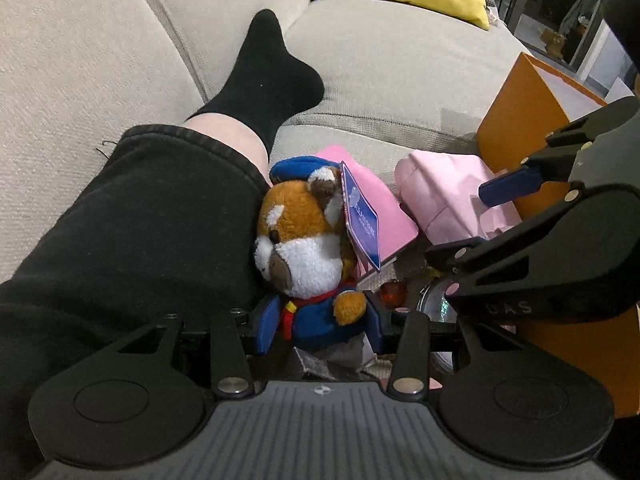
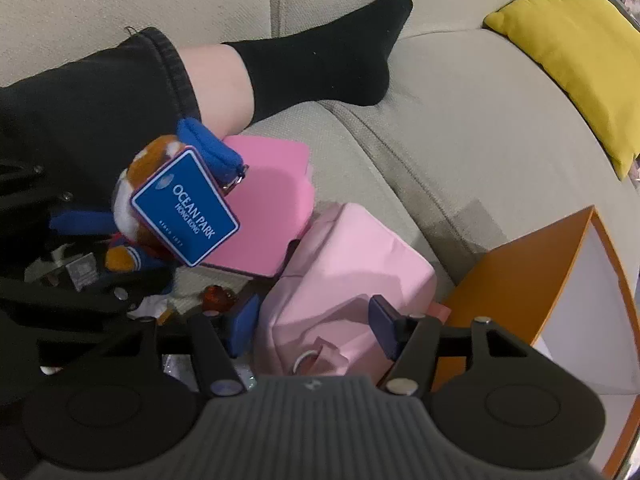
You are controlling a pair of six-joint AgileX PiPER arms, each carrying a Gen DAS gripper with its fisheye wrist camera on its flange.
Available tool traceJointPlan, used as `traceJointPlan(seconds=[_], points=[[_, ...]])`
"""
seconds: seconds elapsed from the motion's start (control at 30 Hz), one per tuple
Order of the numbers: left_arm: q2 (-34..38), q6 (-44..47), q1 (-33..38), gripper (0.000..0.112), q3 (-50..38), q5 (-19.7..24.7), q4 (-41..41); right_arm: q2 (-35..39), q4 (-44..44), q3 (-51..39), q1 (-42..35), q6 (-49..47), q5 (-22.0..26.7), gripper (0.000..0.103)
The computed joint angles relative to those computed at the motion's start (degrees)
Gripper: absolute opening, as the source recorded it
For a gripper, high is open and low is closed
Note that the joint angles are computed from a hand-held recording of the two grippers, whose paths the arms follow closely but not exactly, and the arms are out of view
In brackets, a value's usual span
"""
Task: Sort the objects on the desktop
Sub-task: 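Close left tool on plush fox while right tool grasps the pink pouch, then carry plush fox with left tool while right tool carries pouch over the box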
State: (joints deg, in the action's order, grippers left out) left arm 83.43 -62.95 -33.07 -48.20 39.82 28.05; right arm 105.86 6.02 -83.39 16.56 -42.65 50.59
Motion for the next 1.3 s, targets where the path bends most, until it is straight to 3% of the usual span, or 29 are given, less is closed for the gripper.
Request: traceJointPlan(seconds=[0.07, 0.27, 0.43, 0.6, 0.9, 1.03, 1.3], points=[[0.2, 0.2, 0.2, 0.051, 0.2, -0.5, -0.1, 0.0, -1.0, 0.1, 0.4, 0.0, -0.3, 0.061], [1.1, -2.0, -0.1, 0.052, 0.8, -1.7, 1.9, -2.7, 0.6, 2.8, 0.0, -2.9, -1.9, 0.040], [0.3, -2.7, 0.2, 0.045, 1.6, -2.8, 1.8, -6.5, 5.2, 4.4, -2.5, -7.0, -1.7, 0.029], [-1.0, -6.2, -0.9, 0.040, 2.2, -2.1, 3.4, -10.0, 14.5, 4.7, -7.1, -13.8, 0.2, 0.027], [-6.0, -13.9, -5.3, 0.038, -0.3, 6.3, 11.0, -13.5, 31.6, 1.9, -17.5, -21.6, 8.3, 0.027], [-6.9, -16.2, -9.5, 0.038, -3.5, 12.4, 15.5, -14.9, 37.5, 1.5, -22.6, -24.6, 10.3, 0.027], [-8.1, -11.3, -12.1, 0.038, -10.1, 10.8, 14.6, -14.3, 40.5, 1.0, -31.6, -25.6, 10.5, 0.028]])
